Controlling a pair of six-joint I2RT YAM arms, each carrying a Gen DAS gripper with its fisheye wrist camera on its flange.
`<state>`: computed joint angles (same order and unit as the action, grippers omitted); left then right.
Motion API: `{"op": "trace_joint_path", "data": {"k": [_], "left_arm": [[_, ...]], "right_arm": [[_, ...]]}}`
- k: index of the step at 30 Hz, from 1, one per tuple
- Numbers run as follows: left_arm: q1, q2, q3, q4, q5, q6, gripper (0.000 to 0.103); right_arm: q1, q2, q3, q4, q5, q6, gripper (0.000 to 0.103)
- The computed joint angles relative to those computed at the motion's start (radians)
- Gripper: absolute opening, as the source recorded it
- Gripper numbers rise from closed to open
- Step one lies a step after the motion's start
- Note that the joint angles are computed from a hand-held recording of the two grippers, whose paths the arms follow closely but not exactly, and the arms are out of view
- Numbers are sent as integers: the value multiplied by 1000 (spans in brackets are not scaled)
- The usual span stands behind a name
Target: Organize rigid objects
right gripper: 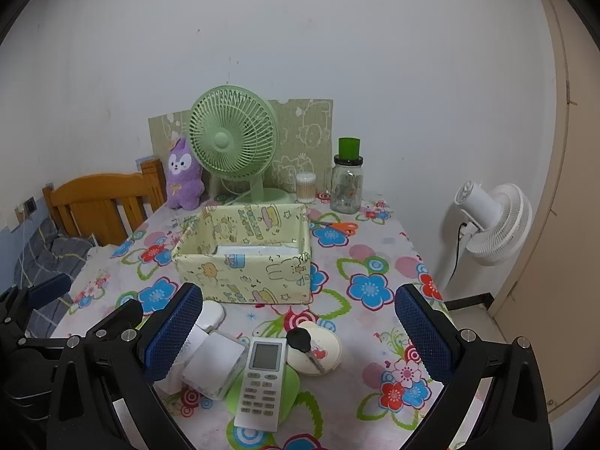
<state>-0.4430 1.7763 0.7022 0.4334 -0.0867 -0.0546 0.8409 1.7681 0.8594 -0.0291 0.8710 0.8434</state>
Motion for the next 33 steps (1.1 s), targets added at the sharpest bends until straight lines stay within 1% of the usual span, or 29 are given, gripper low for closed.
{"op": "trace_joint_path", "data": {"k": [4, 8, 14, 18, 24, 33], "left_arm": [[11, 57, 25, 5, 35, -9, 103], [12, 99, 44, 10, 42, -9, 103], [10, 158, 76, 2, 60, -8, 103], [10, 198, 88, 15, 47, -1, 103], [21, 258, 120, 5, 69, -2, 103], [29, 346, 169, -14, 68, 16, 103]], "right_arm": [[-23, 26, -7, 37, -39, -9, 103], [-43, 53, -9, 66, -72, -16, 103], [-62, 100, 5, 73, -83, -21, 103], [-77, 141, 13, 88, -109, -22, 103], [-96, 192, 12, 136, -142, -27, 103], [-105, 264, 47, 138, -167, -20, 103]]}}
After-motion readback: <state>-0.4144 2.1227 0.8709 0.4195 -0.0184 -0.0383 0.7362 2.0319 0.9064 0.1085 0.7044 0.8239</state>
